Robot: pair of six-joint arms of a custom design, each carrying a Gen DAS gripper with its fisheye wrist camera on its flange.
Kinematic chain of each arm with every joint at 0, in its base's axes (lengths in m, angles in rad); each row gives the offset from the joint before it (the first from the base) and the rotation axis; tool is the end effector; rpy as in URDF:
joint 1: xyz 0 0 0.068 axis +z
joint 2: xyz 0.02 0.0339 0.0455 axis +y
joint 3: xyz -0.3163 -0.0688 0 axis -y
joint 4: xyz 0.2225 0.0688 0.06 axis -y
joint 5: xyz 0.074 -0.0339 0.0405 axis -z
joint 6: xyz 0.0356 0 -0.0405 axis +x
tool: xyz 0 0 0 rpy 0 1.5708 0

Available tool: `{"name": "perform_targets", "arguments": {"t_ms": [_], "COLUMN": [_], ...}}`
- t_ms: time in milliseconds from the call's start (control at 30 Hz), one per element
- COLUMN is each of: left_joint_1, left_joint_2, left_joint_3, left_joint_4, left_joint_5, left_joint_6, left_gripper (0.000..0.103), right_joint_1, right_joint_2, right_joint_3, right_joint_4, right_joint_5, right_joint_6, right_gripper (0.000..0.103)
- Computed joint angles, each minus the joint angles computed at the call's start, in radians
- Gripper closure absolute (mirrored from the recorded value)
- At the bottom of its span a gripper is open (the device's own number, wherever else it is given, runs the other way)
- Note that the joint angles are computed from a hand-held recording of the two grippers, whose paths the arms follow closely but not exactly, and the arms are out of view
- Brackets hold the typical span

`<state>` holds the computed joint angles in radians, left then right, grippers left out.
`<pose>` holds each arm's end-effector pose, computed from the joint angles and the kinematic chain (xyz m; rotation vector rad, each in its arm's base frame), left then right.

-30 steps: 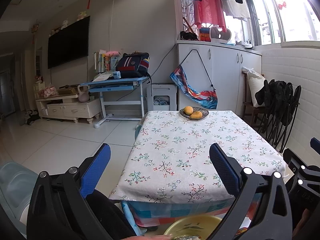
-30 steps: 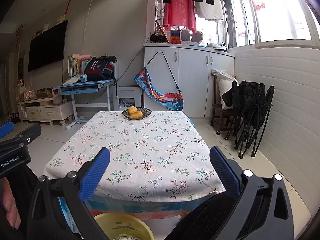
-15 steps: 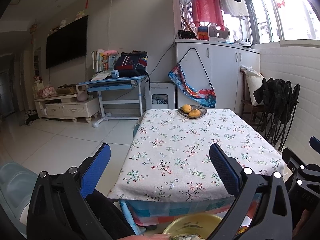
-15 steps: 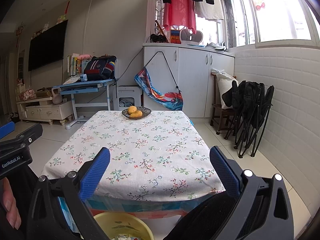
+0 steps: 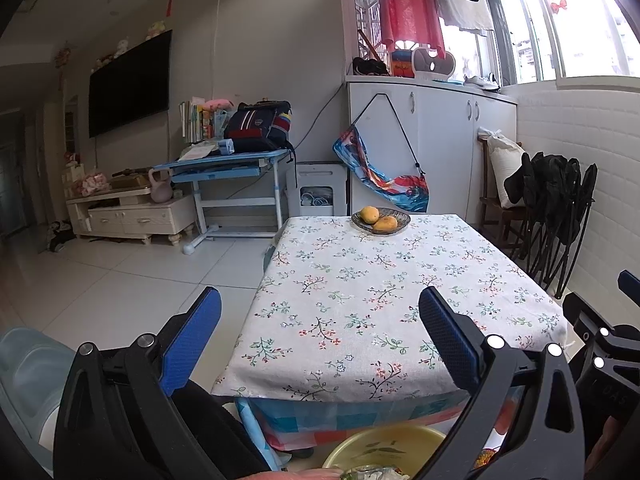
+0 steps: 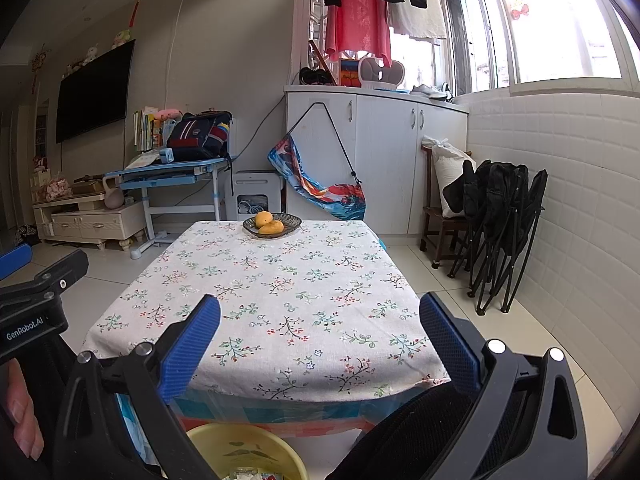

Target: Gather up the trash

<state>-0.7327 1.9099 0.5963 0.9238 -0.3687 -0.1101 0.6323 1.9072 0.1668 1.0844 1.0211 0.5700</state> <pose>0.2606 -0.2172 0.1711 0.3603 1.9045 -0.2001 0.1949 0.1052 0.1262 0.4499 1.8556 -0.3378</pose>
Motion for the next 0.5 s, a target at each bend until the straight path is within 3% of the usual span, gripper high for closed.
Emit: {"name": "perform_targets", "arguments": {"t_ms": [500], "left_joint_1": [0.001], "left_joint_2": [0.001], "left_joint_3": [0.016], "left_joint_4": [-0.036], "left_joint_5": [-0.004], "left_joint_6": [0.005], "left_gripper": [0.007], "right_joint_1": [-0.004], "right_joint_2": [-0.007], "right_joint_3": [0.007], "right_joint_4": [-0.010], "right_joint_5": [-0.004], "right_joint_6": [-0.005], "right_gripper": [0.008]}}
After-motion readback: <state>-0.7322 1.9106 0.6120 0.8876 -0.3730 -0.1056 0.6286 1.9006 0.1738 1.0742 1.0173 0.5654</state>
